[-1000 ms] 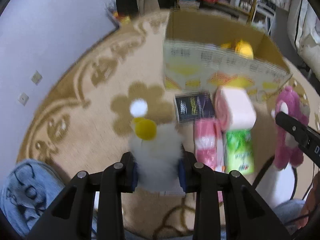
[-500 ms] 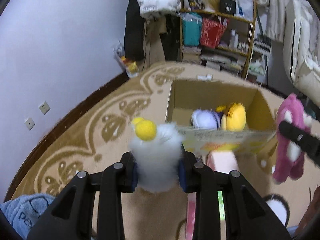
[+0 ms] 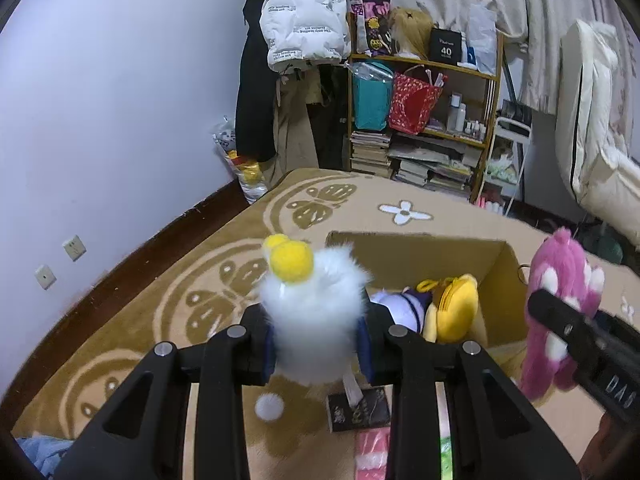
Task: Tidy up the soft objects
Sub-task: 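Carry the bear and chick over the box and release both into it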
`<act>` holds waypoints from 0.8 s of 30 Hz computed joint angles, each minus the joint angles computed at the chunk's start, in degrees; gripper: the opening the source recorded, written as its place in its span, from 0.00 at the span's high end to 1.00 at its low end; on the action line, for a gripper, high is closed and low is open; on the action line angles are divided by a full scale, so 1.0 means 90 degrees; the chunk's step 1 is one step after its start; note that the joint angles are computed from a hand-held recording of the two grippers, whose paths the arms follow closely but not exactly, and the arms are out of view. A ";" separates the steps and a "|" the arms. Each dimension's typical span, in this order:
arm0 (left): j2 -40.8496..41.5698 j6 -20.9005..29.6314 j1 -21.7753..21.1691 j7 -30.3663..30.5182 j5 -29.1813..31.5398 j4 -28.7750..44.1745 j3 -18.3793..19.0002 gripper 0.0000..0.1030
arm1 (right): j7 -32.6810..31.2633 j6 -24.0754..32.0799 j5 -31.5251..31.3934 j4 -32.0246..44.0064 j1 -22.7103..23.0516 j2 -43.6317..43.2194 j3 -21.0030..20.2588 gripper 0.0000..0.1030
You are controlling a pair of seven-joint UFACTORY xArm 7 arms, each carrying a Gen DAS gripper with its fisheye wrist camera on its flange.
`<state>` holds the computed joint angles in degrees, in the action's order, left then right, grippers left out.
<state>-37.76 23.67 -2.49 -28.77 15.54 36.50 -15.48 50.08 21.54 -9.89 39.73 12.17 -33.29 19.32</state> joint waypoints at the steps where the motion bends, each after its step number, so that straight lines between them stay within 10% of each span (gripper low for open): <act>1: 0.0062 -0.0078 0.0005 0.0000 -0.0002 0.0046 0.0014 0.71 | 0.0003 -0.0022 -0.0037 0.0035 -0.0032 0.0041 0.0030 0.47; 24: 0.1694 -0.0562 0.0210 -0.0282 0.0558 0.0868 -0.0170 0.68 | 0.0212 -0.1008 -0.0709 0.0349 -0.0638 0.1045 0.0042 0.43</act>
